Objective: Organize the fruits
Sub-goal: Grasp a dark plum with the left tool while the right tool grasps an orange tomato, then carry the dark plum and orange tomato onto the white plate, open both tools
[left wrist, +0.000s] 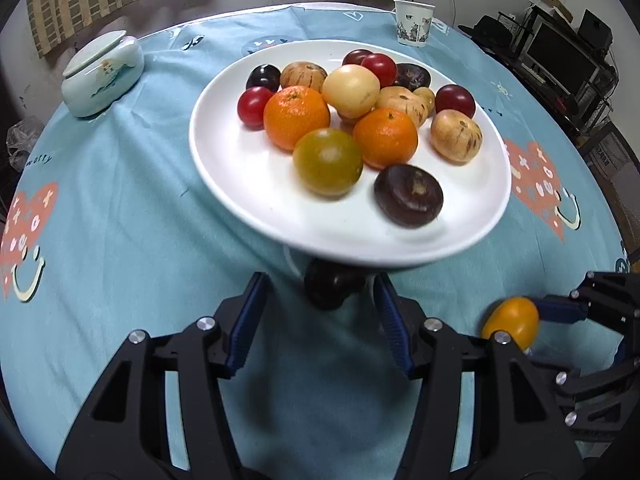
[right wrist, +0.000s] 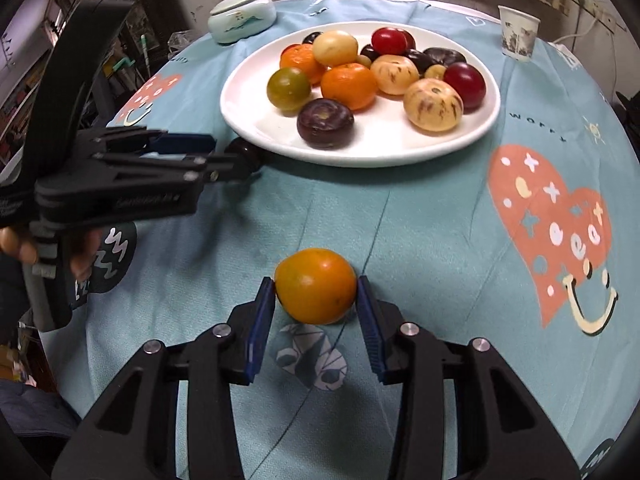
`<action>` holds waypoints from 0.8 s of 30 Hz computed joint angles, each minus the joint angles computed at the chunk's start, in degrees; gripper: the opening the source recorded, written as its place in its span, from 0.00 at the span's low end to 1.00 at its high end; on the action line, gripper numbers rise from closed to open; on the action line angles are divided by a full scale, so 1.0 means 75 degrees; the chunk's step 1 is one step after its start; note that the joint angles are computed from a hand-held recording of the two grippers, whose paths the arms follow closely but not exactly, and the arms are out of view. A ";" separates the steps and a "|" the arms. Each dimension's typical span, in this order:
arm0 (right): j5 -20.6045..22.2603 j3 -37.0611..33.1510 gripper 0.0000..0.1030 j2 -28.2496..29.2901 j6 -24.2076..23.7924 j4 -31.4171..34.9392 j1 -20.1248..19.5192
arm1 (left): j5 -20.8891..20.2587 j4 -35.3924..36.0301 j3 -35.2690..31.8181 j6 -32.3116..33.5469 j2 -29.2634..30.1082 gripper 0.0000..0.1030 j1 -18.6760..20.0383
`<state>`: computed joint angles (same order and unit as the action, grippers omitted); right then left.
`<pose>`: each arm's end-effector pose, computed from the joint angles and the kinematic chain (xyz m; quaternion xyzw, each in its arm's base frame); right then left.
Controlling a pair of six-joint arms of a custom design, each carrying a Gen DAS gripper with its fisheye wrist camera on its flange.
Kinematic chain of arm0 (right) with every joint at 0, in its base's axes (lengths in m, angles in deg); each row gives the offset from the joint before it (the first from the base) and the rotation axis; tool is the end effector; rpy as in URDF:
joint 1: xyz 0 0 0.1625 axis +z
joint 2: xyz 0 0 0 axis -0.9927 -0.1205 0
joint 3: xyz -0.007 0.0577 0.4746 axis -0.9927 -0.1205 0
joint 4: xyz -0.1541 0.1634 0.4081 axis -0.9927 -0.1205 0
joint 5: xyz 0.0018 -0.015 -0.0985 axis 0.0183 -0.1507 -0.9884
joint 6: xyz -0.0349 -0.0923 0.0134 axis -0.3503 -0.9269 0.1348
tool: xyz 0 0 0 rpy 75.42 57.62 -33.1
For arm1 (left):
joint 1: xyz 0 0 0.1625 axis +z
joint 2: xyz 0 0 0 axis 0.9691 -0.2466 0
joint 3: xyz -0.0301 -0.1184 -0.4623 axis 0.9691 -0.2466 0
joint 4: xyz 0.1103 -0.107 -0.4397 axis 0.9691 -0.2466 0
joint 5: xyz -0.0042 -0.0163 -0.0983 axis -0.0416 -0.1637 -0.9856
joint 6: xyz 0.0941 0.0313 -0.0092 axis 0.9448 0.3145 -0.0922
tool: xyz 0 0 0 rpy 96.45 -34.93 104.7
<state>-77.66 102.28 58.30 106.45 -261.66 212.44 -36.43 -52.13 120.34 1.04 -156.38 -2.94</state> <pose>0.3620 -0.3520 -0.1420 -0.0449 -0.9039 0.2964 0.3051 0.0110 -0.5326 0.2458 0.4916 0.8498 -0.0242 0.1885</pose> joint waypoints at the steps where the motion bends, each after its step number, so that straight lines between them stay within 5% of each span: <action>1: -0.0001 0.0000 0.40 -0.0003 0.0031 0.0004 0.0000 | 0.0007 -0.0025 -0.0009 0.0006 0.0041 0.53 -0.0009; 5: 0.0009 -0.0017 0.40 -0.0035 0.0113 0.0114 -0.0003 | -0.0016 0.0120 -0.0026 0.0122 0.0138 0.33 -0.0035; 14: -0.0028 -0.0084 0.40 -0.0045 0.0207 0.0350 0.0012 | -0.0015 0.0305 0.0015 -0.0010 -0.0091 0.32 -0.0046; 24: -0.0030 -0.0153 0.40 -0.0029 0.0281 0.0498 0.0379 | 0.0348 0.0992 0.0399 -0.0529 -0.1322 0.32 -0.0098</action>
